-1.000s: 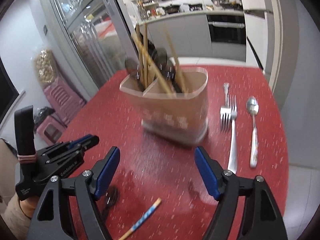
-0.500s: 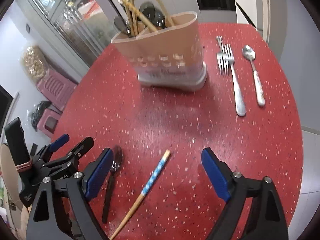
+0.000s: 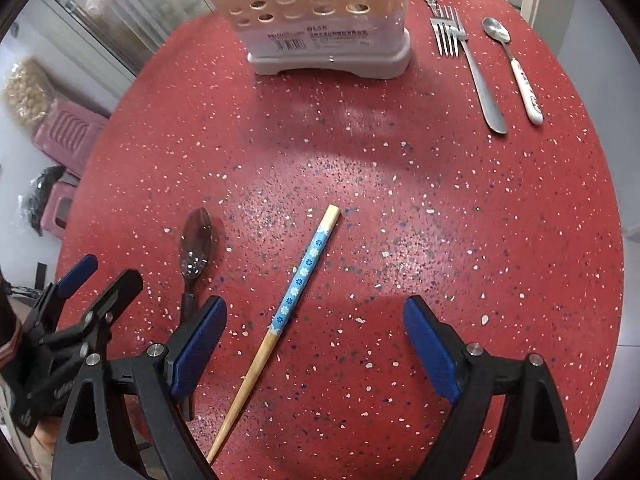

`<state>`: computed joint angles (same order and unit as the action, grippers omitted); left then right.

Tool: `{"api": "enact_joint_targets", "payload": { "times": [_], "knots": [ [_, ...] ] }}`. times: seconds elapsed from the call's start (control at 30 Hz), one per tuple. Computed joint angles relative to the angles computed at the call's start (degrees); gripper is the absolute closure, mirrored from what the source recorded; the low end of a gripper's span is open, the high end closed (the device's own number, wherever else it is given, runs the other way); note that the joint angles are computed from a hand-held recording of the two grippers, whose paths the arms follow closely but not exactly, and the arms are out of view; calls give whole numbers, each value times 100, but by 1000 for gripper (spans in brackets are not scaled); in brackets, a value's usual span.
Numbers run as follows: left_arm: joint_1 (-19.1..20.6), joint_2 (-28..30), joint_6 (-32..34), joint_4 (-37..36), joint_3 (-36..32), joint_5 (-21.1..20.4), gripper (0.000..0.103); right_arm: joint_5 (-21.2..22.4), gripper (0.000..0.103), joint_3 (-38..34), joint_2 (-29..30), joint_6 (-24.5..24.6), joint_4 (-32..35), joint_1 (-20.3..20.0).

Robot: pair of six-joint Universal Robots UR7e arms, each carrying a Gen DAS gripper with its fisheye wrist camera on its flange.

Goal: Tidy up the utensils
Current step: 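Lower both tools toward the last dark spoon and blue patterned chopstick, then grasp the blue patterned chopstick with the right tool while the left grasps the dark spoon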

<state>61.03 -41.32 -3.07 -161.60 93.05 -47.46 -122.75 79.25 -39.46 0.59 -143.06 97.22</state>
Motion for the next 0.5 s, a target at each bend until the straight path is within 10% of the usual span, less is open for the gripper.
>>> {"api": "enact_joint_targets", "payload": {
  "times": [0.5],
  "knots": [
    [-35,-168,125,517,180,-229,0,-815,33,-624,627,-114,456,251]
  ]
}}
